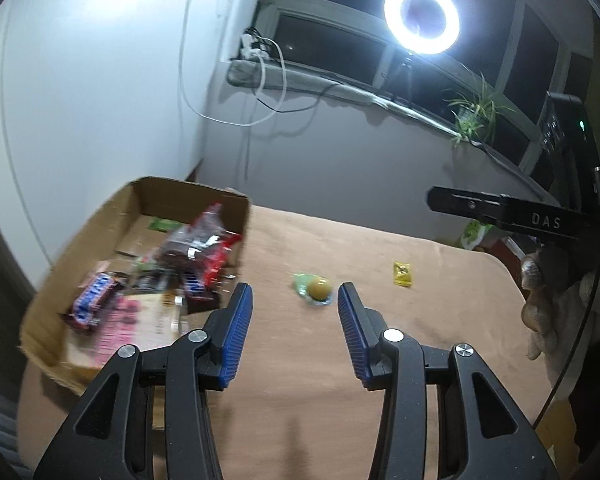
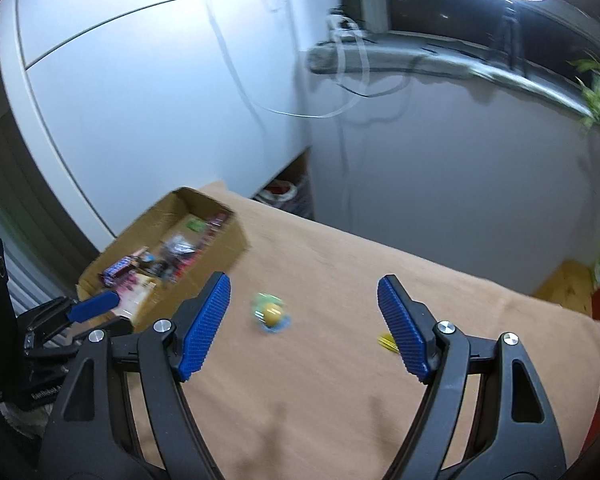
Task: Organize snacks
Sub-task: 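Move both tools back over the yellow candies on the table, then grasp the yellow ball candy with the left tool while the right tool grasps the yellow wrapped candy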
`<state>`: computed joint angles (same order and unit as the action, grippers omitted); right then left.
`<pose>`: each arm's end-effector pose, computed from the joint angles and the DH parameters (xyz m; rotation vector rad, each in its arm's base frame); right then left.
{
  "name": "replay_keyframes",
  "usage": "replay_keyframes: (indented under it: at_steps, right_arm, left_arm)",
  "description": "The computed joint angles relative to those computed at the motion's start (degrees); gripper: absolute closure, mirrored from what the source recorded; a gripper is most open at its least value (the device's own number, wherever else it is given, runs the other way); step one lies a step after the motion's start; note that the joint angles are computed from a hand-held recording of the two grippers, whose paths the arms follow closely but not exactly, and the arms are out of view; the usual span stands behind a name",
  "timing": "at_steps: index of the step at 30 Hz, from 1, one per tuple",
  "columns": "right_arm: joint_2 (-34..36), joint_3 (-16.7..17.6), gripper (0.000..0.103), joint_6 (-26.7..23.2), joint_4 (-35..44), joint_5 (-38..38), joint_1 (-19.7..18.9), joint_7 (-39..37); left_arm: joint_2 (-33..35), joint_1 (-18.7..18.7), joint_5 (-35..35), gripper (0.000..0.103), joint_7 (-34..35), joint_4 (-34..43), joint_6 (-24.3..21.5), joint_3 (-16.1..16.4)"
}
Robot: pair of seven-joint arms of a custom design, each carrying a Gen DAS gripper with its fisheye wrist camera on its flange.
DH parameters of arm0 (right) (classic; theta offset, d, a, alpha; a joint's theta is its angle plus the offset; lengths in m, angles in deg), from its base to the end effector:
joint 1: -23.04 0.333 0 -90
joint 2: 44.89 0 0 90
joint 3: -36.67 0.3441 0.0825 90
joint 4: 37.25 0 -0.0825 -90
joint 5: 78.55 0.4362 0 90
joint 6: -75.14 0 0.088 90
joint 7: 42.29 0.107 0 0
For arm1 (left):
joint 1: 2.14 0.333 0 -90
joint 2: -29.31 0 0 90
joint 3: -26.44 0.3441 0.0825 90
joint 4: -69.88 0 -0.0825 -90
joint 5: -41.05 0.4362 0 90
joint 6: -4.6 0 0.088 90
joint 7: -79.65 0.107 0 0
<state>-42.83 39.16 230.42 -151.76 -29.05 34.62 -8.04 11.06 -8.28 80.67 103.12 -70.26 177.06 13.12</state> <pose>0.6389 0.1322 0.5131 -2.0099 1.1350 -0.3939 0.4690 -0.2222 0.5030 -1.8724 1.6087 -1.0430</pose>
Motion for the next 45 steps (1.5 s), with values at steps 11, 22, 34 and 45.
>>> replay_keyframes:
  at_steps: [11,22,34,45]
  right_arm:
    - [4.0,-2.2,0.014,0.5,0.2,-1.2,-4.1,2.5]
    - [11.8,-1.2,0.014,0.6,4.8,-7.3,-5.2,7.8]
    - [16.1,-1.6,0.031,0.6,8.3,-15.4,-3.3,15.1]
    - [18.5,-4.0,0.043,3.4,9.5,-26.9,0.7,23.8]
  left_arm:
    - [8.7,-2.8,-0.2,0.048,1.1,6.1,-0.8,-0.8]
    - [17.7,-4.0,3.3,0.048,-1.1,12.8,-4.1,0.8]
    - [22.6,-5.3,6.1,0.049,-3.9,16.5,-6.3,2.7]
    - [25.0,-5.7,0.4,0.066,2.6,19.2,-9.1,2.6]
